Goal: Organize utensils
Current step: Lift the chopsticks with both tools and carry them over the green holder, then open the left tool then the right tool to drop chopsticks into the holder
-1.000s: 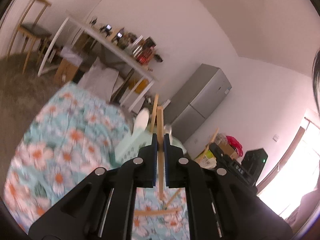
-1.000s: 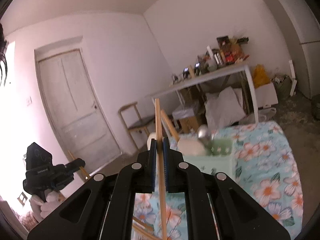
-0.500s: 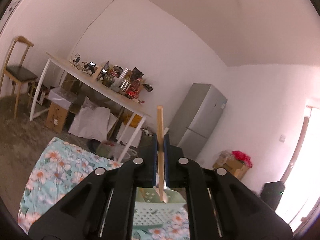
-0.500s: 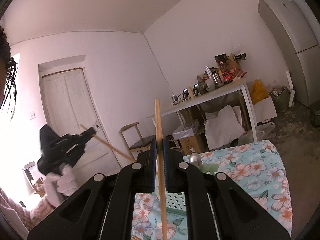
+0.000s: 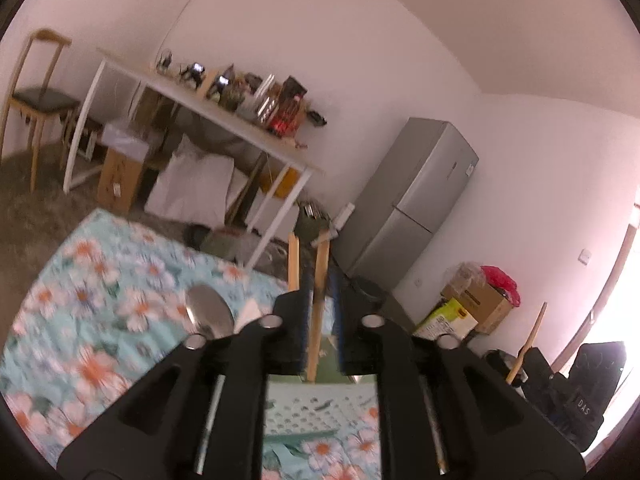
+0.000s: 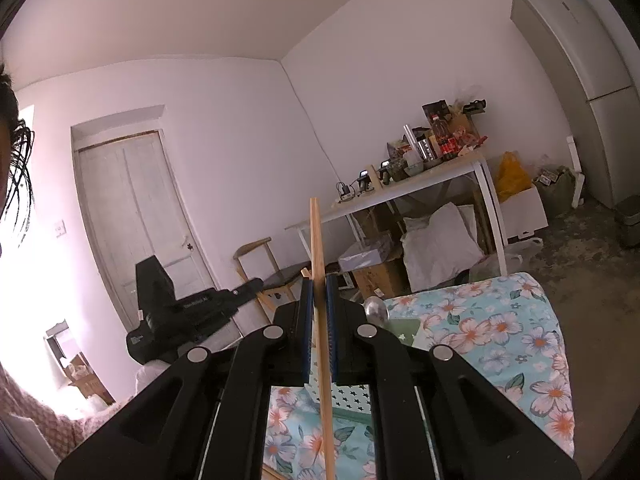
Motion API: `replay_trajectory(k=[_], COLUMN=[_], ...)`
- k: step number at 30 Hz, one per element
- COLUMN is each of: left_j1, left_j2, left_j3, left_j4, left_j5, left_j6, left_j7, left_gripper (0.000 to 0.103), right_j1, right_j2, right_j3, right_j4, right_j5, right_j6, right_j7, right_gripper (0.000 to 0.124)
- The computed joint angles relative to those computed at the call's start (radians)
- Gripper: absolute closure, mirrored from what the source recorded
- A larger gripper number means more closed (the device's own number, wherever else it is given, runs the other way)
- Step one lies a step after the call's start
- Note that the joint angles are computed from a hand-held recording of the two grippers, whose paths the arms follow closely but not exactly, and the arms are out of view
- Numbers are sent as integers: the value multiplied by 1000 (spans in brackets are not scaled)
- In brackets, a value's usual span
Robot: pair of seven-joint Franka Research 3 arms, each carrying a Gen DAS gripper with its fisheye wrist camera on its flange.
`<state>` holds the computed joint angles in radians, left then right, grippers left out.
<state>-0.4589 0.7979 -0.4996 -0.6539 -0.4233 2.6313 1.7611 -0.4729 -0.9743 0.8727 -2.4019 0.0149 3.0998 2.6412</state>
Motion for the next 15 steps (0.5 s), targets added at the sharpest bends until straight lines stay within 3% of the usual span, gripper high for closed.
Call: replay_trajectory(k=[2, 8, 11, 15], left_j1=[33, 151, 249, 391], left_j2=[-69, -201, -291, -405], left_j3=[-12, -114, -188, -288], left_j4=[-130, -370, -522, -698], left_j5=[-67, -142, -234, -391], left_j6=[70, 220, 310, 373], left_j7=[43, 118, 182, 310], left_gripper=[62, 44, 35, 30], right_j1=[1, -22, -52, -126], right_j2=[2, 45, 80, 156], right_j3=[-2, 6, 19, 58], right_j4=[16, 100, 159, 281], right_j5=[-8, -58, -87, -136], right_j6=[-20, -60, -65, -72], right_j7=[-9, -53, -82, -143], right_gripper=[117, 117, 117, 117])
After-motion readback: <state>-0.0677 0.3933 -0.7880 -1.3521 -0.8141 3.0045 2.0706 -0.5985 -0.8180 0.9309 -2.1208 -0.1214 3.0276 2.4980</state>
